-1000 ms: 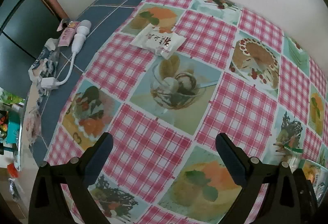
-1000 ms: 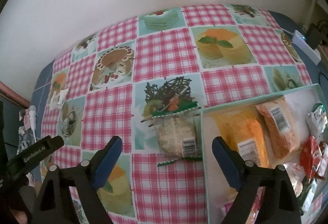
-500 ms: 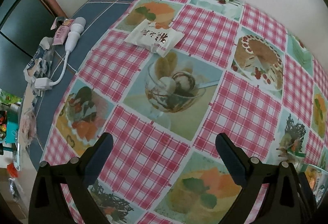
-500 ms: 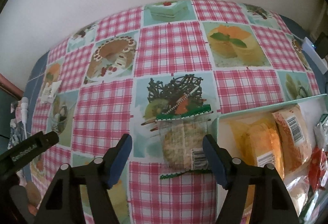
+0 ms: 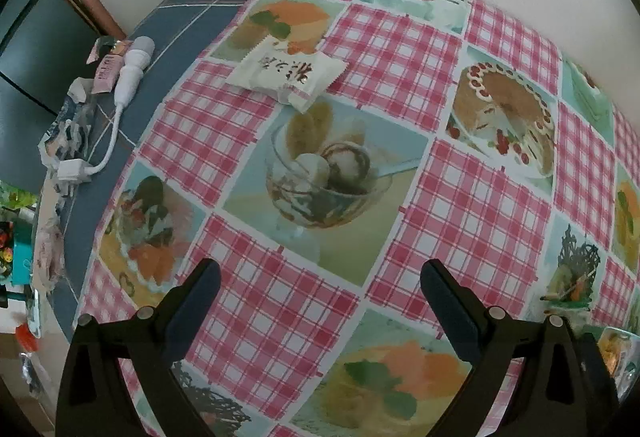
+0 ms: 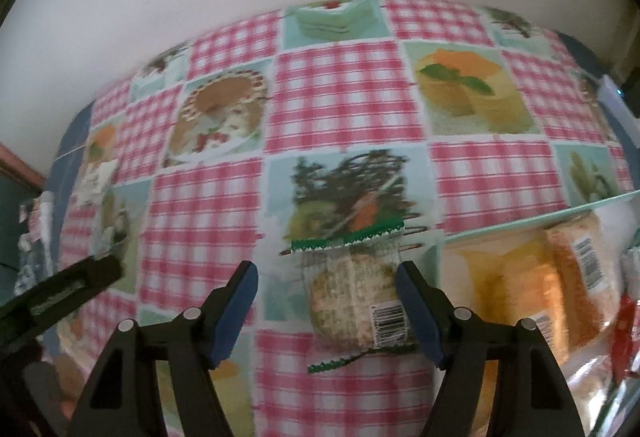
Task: Organize snacks
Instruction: 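Grasp white pastry packet with left tool while right tool grasps clear cracker packet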
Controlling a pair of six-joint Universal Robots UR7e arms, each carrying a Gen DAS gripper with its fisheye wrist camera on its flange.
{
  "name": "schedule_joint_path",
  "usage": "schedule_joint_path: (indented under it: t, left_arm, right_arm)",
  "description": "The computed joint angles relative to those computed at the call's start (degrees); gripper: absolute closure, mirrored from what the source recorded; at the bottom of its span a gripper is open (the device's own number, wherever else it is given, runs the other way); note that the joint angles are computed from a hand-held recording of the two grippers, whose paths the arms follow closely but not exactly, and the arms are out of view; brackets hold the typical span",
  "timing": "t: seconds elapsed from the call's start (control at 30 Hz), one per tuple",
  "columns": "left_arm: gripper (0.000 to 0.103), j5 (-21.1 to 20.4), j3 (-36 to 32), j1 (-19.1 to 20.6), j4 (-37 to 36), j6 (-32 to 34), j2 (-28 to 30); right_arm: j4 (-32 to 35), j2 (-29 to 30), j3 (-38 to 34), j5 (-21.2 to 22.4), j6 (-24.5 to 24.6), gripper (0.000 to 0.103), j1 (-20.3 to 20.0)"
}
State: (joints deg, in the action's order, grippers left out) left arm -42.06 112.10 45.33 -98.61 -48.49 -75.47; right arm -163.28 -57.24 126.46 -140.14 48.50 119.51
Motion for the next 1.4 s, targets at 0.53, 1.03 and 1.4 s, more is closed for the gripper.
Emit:
schedule_joint_path:
  t: [0.53,1.03,1.4]
  left_arm:
    - [0.003,-0.25,-0.03,1.04,-0.08,0.94,-0.3]
    - [0.003,-3.21,-1.21,6.97,-8.11,11.81,-0.46]
    - [0.003,-2.39,-11.56,13.27,-12.56,15.38,4.45]
  right_arm:
    - [13.02,2.3,-3.93,0.55,0.46,0.038,-0.55]
    - [9.44,3.58,-4.25,-2.69,-0.91,0.049,-1.26]
    - [-3.18,5.38,-4.63,-2.63,-9.11,0.05,-3.38]
